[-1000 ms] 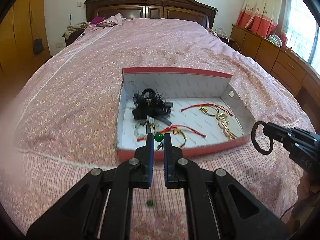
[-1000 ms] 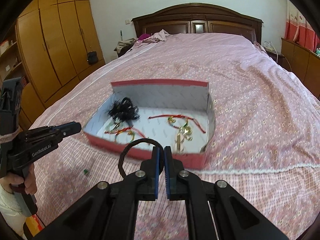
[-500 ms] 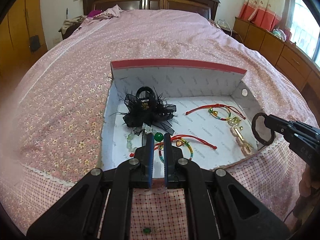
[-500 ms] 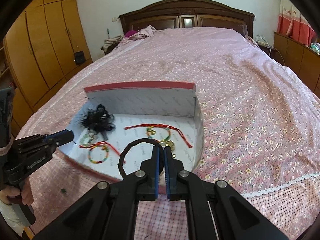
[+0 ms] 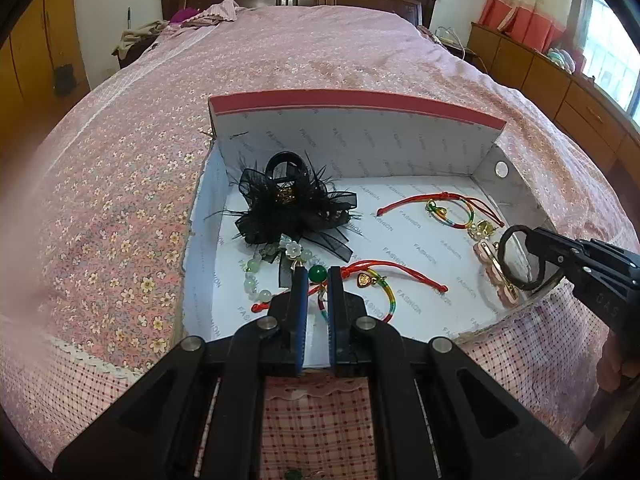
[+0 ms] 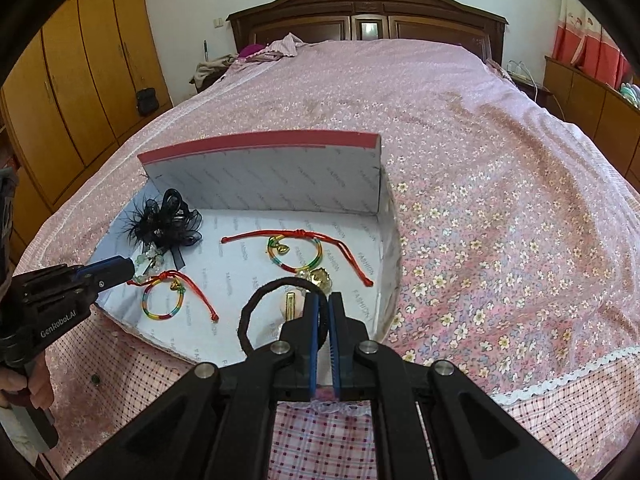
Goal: Organize jewelry
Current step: 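Carry the earring and hair tie into the box and open both tools, then withdraw both tools toward the last green earring and gold earring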
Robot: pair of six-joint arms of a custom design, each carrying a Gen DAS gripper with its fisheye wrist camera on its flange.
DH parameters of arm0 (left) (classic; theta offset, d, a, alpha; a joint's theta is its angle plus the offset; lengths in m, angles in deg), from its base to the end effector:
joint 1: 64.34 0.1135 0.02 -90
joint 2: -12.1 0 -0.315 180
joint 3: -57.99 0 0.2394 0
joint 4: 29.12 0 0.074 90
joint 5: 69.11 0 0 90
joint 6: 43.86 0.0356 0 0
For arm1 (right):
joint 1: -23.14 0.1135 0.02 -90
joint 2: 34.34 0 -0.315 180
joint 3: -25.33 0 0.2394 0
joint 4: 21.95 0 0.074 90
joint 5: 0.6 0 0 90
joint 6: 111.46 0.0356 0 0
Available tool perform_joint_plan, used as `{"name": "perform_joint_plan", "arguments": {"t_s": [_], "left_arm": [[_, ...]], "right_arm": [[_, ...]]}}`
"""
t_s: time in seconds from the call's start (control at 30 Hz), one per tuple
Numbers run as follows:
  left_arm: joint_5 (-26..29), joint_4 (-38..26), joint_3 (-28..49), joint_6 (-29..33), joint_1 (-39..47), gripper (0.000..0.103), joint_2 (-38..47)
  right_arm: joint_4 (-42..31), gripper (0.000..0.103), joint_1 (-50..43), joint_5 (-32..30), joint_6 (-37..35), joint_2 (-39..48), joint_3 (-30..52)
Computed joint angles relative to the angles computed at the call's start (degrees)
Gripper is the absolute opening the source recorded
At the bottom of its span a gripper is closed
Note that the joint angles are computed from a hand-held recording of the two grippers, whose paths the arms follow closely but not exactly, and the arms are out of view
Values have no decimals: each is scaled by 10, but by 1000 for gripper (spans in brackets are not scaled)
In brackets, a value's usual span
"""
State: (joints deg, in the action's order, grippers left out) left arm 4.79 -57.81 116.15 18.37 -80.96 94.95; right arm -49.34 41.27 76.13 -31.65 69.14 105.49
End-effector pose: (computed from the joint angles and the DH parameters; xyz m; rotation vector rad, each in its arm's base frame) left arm 0.2547 -0.0657 0.2392 -0.3520 2.4261 0.0146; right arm 0.3606 0.1267 0.2410 -0.6986 2.3526 0.3451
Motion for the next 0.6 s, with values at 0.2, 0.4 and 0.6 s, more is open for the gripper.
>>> {"name": "perform_joint_plan", "arguments": {"t_s": [0.2, 0.4, 0.6], "left_arm": [[-3, -13, 6, -5, -3, 6, -2], [-11, -27, 0, -17, -13, 9, -25], [-23, -52, -9, -35, -27, 10, -63]], "right_arm": [[4, 20, -1, -7, 8, -7, -5], [9, 21, -1, -15, 20, -34, -21], [13, 23, 0, -25, 33, -72, -46]]}}
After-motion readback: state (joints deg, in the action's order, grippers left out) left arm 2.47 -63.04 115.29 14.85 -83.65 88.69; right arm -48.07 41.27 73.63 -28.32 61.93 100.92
